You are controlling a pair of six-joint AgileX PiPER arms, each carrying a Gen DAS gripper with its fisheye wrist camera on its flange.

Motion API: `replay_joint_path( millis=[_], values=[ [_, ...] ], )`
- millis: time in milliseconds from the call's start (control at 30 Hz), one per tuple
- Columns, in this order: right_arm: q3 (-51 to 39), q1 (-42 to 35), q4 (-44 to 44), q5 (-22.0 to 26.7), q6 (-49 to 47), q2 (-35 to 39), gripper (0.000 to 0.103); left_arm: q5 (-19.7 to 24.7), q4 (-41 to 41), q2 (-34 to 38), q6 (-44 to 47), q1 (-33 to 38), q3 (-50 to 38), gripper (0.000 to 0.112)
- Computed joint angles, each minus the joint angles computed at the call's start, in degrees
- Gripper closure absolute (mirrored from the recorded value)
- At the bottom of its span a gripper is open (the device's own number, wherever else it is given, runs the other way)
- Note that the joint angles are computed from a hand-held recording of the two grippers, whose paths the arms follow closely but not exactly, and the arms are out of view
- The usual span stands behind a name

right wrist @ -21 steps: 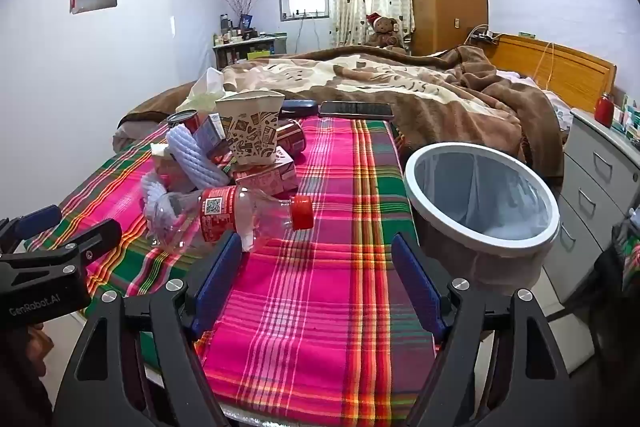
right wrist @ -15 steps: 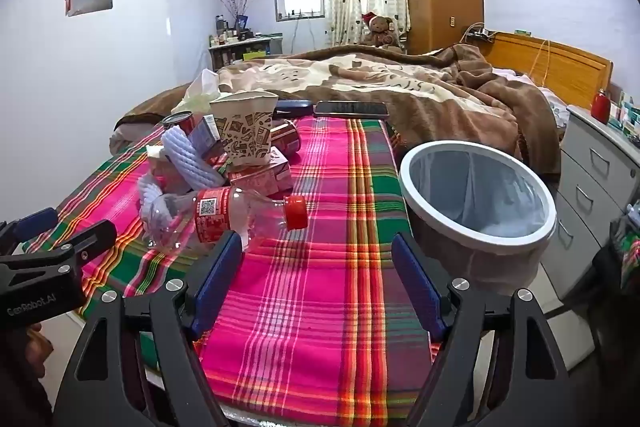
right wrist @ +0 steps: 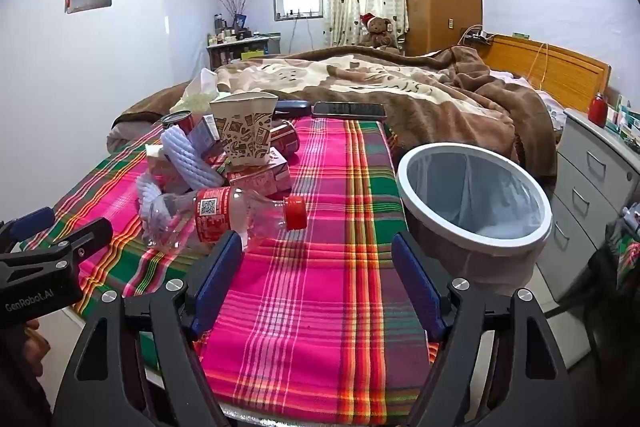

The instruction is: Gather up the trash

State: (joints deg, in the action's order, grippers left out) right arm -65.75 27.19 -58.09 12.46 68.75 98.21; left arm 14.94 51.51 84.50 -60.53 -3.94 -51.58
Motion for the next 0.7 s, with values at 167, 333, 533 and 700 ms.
replay_joint_path(
  millis=[167, 333, 533, 700],
  values=[
    [0.1, 0.0, -0.4, -0.2, 0.3, 0.0, 0.024, 0.2, 0.7, 0.4, -0.8, -0.2, -0.2, 0.010],
    [0.1, -0.1, 0.3, -0.3, -0.4, 0.0, 0.024, 0.4, 2.8, 0.7, -2.9, -0.6, -0.3, 0.010],
    [-0.1, 0.0, 1.4, 0.0, -1.4, -0.1, 0.024, 0.3, 3.6, 0.7, -4.0, -0.7, -0.1, 0.010],
    [-0.1, 0.1, 1.3, 0.1, -1.3, -0.1, 0.024, 0.1, 3.2, 0.4, -3.7, -0.6, 0.1, 0.010]
  ],
)
